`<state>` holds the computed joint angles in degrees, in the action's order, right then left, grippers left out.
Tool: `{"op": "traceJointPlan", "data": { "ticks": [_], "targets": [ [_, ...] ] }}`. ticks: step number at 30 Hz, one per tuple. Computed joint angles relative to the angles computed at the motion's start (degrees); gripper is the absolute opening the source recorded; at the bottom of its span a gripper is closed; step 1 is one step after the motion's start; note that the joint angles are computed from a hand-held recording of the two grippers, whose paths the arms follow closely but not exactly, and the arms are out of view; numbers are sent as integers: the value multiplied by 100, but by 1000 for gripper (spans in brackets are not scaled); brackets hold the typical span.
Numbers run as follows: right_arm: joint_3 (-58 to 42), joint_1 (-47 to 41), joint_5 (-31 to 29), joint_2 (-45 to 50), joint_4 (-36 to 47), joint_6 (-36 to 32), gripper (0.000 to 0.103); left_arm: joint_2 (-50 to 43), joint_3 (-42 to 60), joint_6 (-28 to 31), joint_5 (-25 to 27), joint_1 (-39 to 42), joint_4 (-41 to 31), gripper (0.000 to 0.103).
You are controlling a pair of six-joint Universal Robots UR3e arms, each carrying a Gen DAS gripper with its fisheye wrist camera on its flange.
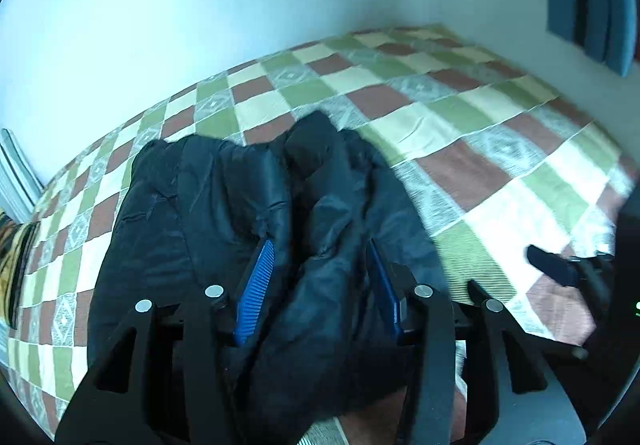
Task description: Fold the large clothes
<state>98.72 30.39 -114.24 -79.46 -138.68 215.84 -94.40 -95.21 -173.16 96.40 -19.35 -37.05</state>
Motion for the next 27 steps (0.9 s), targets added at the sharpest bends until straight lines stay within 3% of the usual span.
{"op": "traceJointPlan", "data": {
  "ticks": [5,12,18,24,27],
  "targets": [
    [-261,108,-20,-74,187,36,60,842,-302,159,-203,295,-143,57],
    [-1281,370,-50,170,456,-96,60,2125,-1135,615,-535,2085,-145,60],
    [-2920,724,-181,1057,961,-334,60,2215,-1533,1108,-689,3250,-54,60],
    [-4684,844,201,2147,1677,-510,60,2216,-1839,1287,-1206,4054,-111,60],
    [-5637,925,87,2789,2245,-483,75,2149,-1973,1327,-1422,4238,-106,60]
  ]
}}
